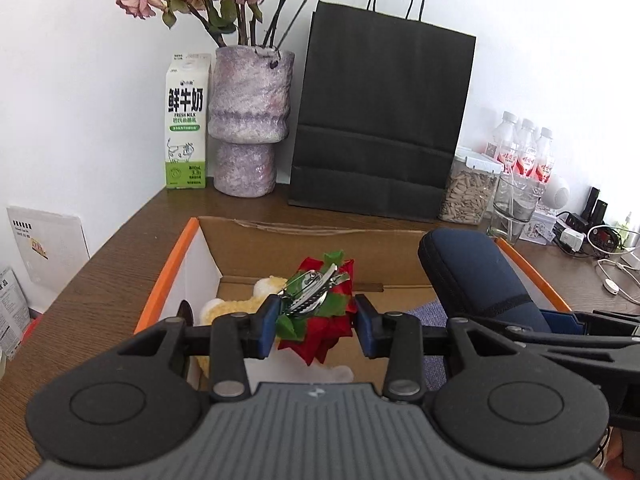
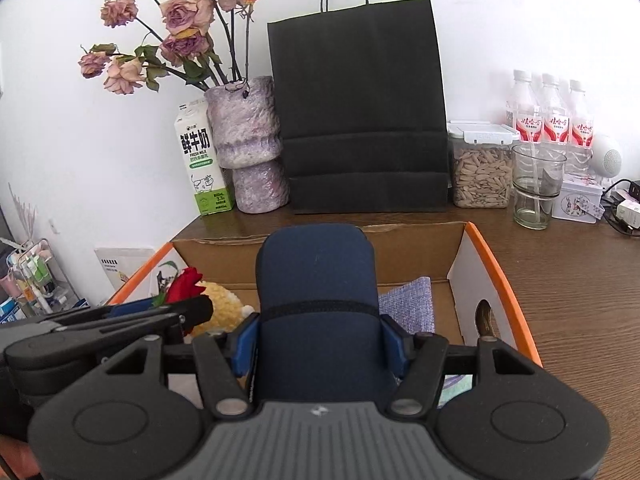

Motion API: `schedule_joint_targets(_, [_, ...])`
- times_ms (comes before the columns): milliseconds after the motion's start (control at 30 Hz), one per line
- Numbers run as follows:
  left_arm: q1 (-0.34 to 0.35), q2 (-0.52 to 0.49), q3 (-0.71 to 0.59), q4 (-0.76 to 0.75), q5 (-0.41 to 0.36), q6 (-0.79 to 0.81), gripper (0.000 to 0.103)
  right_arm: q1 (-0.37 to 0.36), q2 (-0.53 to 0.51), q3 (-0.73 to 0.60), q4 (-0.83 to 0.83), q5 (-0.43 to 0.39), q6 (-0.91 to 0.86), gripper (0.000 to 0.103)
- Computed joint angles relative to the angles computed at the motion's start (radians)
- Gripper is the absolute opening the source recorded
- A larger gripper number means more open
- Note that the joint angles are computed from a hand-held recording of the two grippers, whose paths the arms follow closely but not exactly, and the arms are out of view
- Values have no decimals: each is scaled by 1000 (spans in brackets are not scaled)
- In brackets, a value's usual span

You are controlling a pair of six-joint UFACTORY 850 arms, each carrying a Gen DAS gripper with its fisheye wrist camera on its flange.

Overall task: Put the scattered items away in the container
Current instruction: 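Open both grippers to drop the pouch and ornament into the box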

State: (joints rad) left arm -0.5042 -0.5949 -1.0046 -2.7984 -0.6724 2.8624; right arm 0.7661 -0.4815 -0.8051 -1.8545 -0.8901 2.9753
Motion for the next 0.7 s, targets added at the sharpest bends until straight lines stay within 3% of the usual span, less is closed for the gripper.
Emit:
schedule_joint_targets(67, [-2, 8, 14, -28, -29, 33, 42, 2, 4, -4, 11, 5, -33, 61])
schedule_joint_targets(133, [-8, 19, 29, -82, -49, 76, 50, 1, 10, -6, 19, 22, -64, 65])
schedule_joint_targets(167, [-14, 26, 37, -144, -50, 116, 69, 4, 12, -11, 42, 25, -90, 67])
schedule_joint_targets(200, [-24, 30, 42, -229, -54, 161, 97, 10, 12, -16, 77, 12, -124, 76])
schedule_joint_targets(233, [-25, 33, 45, -285, -66, 180, 103, 18, 10, -23, 124, -14, -159, 89])
schedule_joint_targets(300, [-10, 38, 51, -270, -84, 134, 103, 33, 15, -16, 156, -77, -167, 103])
schedule_joint_targets(400, [13, 47, 50, -177, -63, 28, 103, 37, 44, 13, 125, -90, -129, 103])
schedule_joint_targets(700, [0, 56, 70, -215, -85, 86, 103, 41, 50, 18, 124, -99, -130, 103])
